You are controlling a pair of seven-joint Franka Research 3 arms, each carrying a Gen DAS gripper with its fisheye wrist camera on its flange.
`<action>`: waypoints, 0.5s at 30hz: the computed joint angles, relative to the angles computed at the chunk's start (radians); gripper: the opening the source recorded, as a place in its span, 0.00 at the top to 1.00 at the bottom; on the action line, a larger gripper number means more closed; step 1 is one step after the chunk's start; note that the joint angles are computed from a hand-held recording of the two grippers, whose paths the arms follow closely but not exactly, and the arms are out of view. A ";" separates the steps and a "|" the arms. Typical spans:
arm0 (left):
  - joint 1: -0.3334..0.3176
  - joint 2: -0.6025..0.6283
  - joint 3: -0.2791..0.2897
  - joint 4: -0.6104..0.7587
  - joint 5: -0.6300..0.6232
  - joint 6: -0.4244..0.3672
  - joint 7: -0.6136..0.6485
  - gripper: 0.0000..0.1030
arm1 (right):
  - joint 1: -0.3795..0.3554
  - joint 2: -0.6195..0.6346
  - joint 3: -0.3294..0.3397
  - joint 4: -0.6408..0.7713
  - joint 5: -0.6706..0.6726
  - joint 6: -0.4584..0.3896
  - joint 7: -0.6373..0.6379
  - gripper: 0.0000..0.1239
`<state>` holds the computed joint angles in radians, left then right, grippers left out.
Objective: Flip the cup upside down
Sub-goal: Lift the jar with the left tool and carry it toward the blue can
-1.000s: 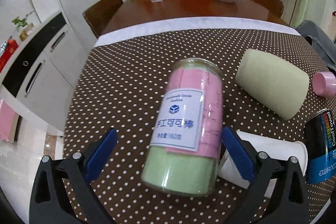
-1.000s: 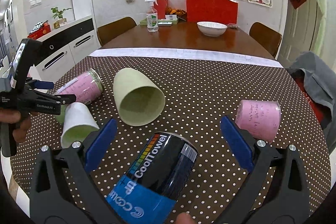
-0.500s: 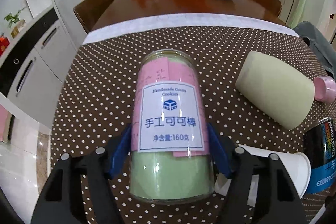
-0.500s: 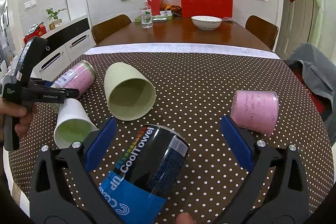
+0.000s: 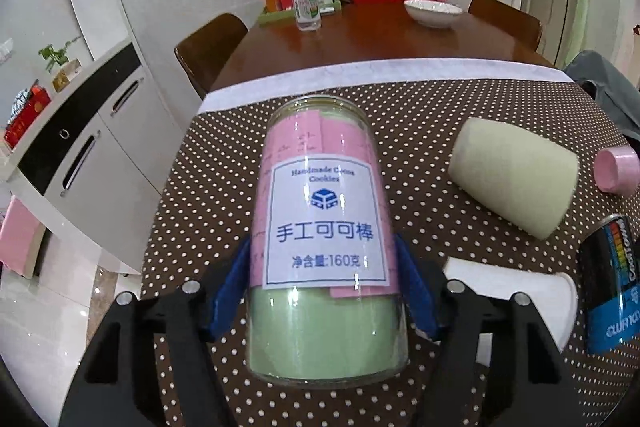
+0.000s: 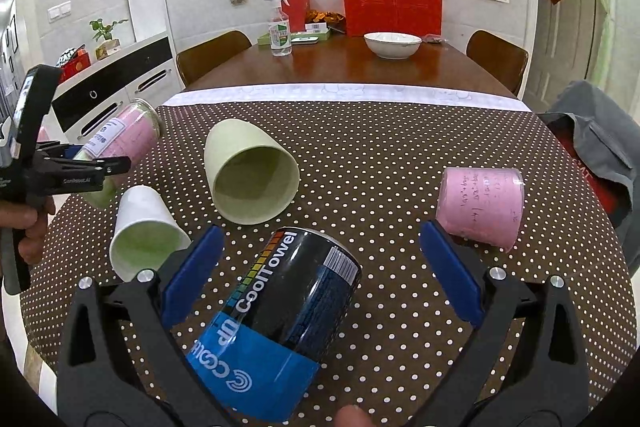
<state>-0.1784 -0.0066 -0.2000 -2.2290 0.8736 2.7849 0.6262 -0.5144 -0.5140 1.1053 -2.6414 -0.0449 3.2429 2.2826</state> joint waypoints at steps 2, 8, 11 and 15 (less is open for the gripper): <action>-0.001 -0.034 -0.004 -0.026 0.029 0.005 -0.029 0.34 | 0.014 -0.010 -0.011 -0.007 0.003 -0.001 0.002 0.22; 0.005 -0.174 -0.051 -0.125 0.070 0.024 -0.105 0.34 | 0.090 -0.060 -0.069 -0.044 0.018 -0.003 0.010 0.22; 0.008 -0.228 -0.078 -0.166 0.065 0.035 -0.122 0.34 | 0.140 -0.087 -0.108 -0.070 0.026 0.001 0.009 0.22; -0.004 -0.299 -0.123 -0.217 0.046 0.044 -0.135 0.34 | 0.208 -0.135 -0.157 -0.106 0.039 0.001 0.003 0.22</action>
